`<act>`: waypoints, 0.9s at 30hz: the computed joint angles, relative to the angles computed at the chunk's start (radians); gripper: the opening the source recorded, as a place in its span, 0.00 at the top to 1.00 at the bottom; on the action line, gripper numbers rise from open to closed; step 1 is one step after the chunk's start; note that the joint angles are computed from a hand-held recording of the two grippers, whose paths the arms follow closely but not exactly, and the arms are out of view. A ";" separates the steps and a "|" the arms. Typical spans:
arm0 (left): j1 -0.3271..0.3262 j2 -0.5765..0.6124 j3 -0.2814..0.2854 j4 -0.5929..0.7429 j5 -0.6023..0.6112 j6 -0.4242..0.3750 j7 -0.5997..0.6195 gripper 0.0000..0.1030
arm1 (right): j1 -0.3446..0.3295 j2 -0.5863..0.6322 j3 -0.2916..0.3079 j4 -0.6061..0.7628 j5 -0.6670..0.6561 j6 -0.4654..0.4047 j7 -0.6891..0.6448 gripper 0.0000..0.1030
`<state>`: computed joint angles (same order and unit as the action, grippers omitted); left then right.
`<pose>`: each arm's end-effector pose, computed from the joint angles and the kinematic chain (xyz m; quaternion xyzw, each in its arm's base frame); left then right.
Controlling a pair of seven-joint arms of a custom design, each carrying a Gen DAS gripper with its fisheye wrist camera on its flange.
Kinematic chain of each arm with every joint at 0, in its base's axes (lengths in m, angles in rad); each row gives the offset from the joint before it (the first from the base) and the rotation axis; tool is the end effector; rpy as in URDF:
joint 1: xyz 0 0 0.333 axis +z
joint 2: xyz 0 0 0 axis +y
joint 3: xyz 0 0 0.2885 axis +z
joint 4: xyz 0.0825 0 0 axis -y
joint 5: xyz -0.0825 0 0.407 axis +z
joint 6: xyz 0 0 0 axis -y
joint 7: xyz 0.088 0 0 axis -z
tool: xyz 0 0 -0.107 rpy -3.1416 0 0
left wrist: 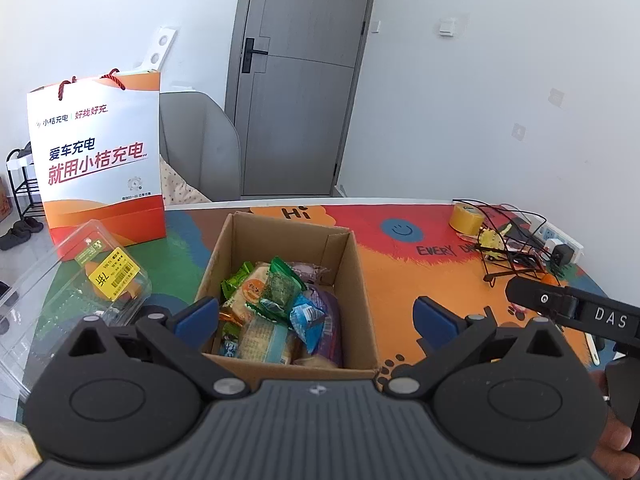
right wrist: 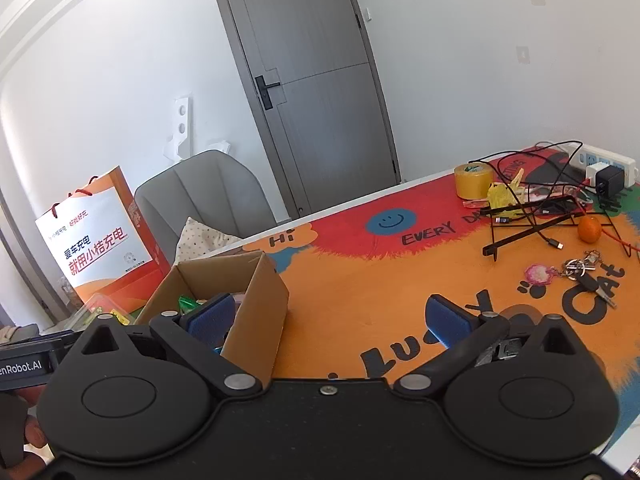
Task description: Organize snacks
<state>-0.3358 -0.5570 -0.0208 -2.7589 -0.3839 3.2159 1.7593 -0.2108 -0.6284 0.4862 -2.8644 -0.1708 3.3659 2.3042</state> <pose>0.4135 -0.1159 0.4609 -0.5710 0.6636 -0.4130 0.2513 0.3917 0.1243 0.4289 -0.5476 0.6605 -0.2933 0.4217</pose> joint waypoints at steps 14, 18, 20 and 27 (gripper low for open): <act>0.046 -0.187 -0.023 -0.091 0.013 -0.079 0.017 0.01 | 0.118 -0.157 -0.094 -0.062 -0.097 -0.115 0.024 0.00; 0.060 -0.262 -0.031 -0.130 0.019 -0.100 0.025 0.01 | 0.160 -0.205 -0.123 -0.079 -0.136 -0.165 0.043 0.00; 0.063 -0.295 -0.031 -0.147 0.021 -0.108 0.030 0.01 | 0.176 -0.236 -0.132 -0.093 -0.155 -0.181 0.054 0.00; 0.086 -0.401 -0.015 -0.191 0.014 -0.191 0.043 0.00 | 0.232 -0.336 -0.169 -0.142 -0.207 -0.265 0.097 0.00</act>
<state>-0.2501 -0.9579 -0.0355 -2.9501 -0.3703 3.0244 1.8027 0.0217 -0.9647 0.3175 -3.0064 -0.3777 3.1007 2.4017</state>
